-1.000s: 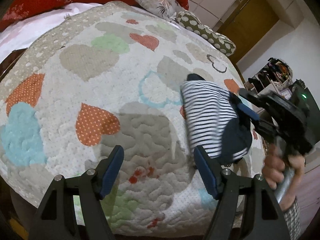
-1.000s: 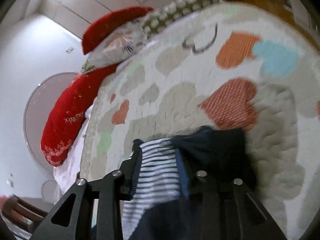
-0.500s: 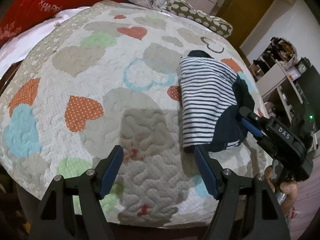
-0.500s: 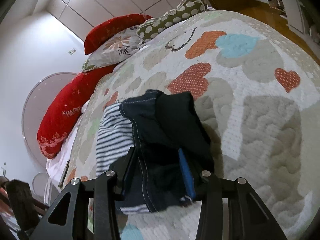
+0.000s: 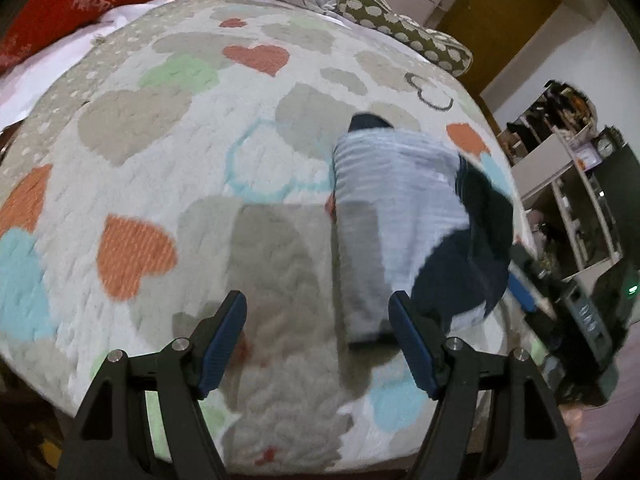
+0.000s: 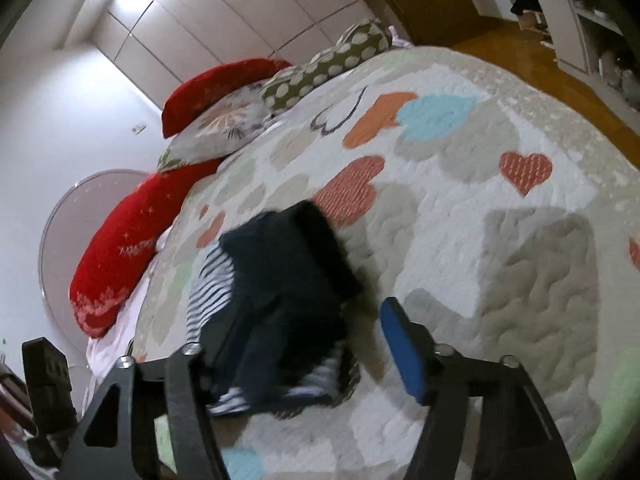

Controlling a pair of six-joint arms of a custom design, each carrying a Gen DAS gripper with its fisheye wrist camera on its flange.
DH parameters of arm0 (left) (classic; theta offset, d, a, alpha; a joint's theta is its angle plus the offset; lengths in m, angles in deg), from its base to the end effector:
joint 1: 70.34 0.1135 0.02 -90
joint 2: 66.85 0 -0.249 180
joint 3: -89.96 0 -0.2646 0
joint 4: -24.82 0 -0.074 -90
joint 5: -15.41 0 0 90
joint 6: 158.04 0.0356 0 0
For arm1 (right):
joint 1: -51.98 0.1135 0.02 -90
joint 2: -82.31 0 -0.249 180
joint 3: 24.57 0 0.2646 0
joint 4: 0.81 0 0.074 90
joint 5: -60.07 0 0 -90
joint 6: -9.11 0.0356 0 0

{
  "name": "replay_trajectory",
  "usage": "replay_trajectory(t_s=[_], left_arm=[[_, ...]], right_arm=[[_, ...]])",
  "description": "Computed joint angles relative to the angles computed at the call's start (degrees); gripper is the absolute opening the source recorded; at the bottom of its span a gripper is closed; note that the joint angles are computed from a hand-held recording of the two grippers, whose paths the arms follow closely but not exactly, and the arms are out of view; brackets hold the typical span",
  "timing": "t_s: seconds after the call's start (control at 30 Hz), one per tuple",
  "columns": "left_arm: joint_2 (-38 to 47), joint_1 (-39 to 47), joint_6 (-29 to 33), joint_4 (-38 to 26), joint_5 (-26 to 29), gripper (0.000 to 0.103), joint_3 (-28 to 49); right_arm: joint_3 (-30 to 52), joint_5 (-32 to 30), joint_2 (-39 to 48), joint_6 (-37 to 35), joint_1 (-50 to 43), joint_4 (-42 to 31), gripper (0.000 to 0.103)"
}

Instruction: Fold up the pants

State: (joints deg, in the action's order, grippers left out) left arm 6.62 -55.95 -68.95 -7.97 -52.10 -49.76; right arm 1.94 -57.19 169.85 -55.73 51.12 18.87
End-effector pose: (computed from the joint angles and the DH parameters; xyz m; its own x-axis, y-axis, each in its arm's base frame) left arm 0.2108 0.0400 0.1097 -0.8834 -0.2418 -0.4015 -0.0928 0.9299 -0.3558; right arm 0.2170 0.0131 0.0610 -0.7384 0.3891 -0.5508 -0.0183 0.8050 0.5930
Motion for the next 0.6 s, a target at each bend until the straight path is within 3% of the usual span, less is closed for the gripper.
replay_trajectory(t_s=[0.2,0.3,0.37,0.4,0.43,0.6], left_arm=[[18.24,-2.75,0.44,5.98,6.3,0.079,11.58],[26.66,-4.1,-0.34,4.95,10.33,0.079,17.2],[27.56,-5.15,-1.04,5.64,11.77,0.068,18.06],[27.52,-5.83,-0.98,5.0,12.24,0.053,18.68],[27.25,-6.9,-1.1,3.66,12.52,0.048,20.01],[27.14,-10.68,-3.16,2.84,7.42,0.048,26.49]], right_arm=[[11.86,-10.8,15.81,1.06,-2.12,-2.33,0.073],[16.1,-10.16,18.82,0.59,-0.12,-4.44,0.071],[19.06,-10.93,20.1,-0.51,0.64,-7.79,0.045],[20.3,-12.56,20.79,-0.42,0.6,-8.85,0.044],[20.91,-13.49,20.78,-0.16,0.54,-9.26,0.04],[24.65,-13.06,18.07,0.3,1.36,-11.64,0.039]])
